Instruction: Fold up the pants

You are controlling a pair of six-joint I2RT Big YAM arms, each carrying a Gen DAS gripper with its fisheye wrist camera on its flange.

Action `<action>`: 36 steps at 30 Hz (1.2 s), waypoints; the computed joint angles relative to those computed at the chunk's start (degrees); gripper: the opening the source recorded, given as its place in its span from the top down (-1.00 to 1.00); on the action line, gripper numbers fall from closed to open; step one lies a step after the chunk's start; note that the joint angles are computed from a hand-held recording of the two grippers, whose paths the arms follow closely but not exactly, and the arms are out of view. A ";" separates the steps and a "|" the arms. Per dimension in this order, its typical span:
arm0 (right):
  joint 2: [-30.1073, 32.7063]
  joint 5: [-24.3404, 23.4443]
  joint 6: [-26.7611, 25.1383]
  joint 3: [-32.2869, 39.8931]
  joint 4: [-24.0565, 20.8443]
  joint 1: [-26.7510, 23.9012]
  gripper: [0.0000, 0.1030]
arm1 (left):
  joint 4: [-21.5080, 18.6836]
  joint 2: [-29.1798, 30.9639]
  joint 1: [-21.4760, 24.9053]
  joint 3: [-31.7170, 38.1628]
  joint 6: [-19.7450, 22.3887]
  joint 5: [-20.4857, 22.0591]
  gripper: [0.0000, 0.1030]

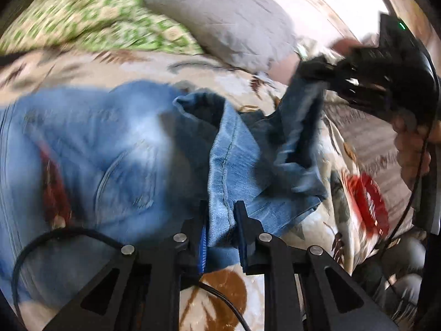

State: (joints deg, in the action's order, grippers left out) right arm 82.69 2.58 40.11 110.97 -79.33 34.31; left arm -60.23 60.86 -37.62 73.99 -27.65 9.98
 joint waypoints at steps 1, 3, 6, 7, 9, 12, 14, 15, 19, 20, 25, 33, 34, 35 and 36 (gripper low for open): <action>2.61 -1.58 -1.66 2.68 -1.59 0.33 0.80 | 0.51 -0.78 0.10 -1.08 -1.68 0.06 0.64; 9.56 -3.94 -4.92 9.25 -6.18 1.60 0.80 | 0.65 -1.63 -0.24 -2.11 -3.07 -0.88 0.64; 15.63 -7.42 -6.49 12.11 -10.03 2.38 0.80 | 0.64 -2.54 -0.35 -3.23 -4.61 -1.41 0.64; 16.68 -8.75 -6.73 11.85 -10.56 2.37 0.80 | 0.44 -2.70 -0.40 -3.36 -4.92 -1.55 0.64; 18.73 -10.90 -6.61 11.05 -12.43 2.18 0.80 | -0.21 -2.58 -0.22 -3.35 -5.35 -1.32 0.64; 17.57 -13.17 -5.52 7.80 -9.70 1.41 0.78 | -0.91 -2.18 -0.50 -2.80 -5.27 -1.56 0.61; 16.22 -15.39 -3.87 6.61 -8.77 0.45 0.77 | -1.24 -2.03 -0.21 -2.27 -4.82 -0.53 0.54; 15.38 -15.68 -3.64 6.13 -8.17 0.20 0.76 | -1.49 -2.01 -0.12 -1.98 -4.48 -0.42 0.35; 10.88 -17.49 -1.75 3.80 -5.09 -0.92 -0.04 | -2.59 -3.17 -0.16 -0.20 -1.03 -0.38 -0.72; 8.93 -17.13 -1.01 2.34 -3.25 -1.10 -0.70 | -3.10 -3.30 -0.31 0.25 -0.50 -1.08 -0.76; 1.21 -16.66 0.19 -1.91 1.82 -2.32 -0.83 | -8.45 -3.34 4.58 4.68 3.39 2.65 -0.77; -9.58 9.17 -18.68 -10.10 -0.73 7.47 -0.83 | -13.33 7.27 15.54 15.42 4.33 17.85 -0.83; -11.16 12.93 -20.93 -12.03 -0.88 9.51 -0.83 | -13.69 9.24 16.03 16.60 3.99 19.74 -0.83; -12.33 16.06 -22.76 -13.85 -0.54 11.47 -0.83 | -13.80 10.41 16.11 17.34 3.40 20.38 -0.83; -13.13 18.97 -24.52 -15.46 -0.17 13.52 -0.82 | -14.30 12.19 16.27 18.43 2.63 21.18 -0.83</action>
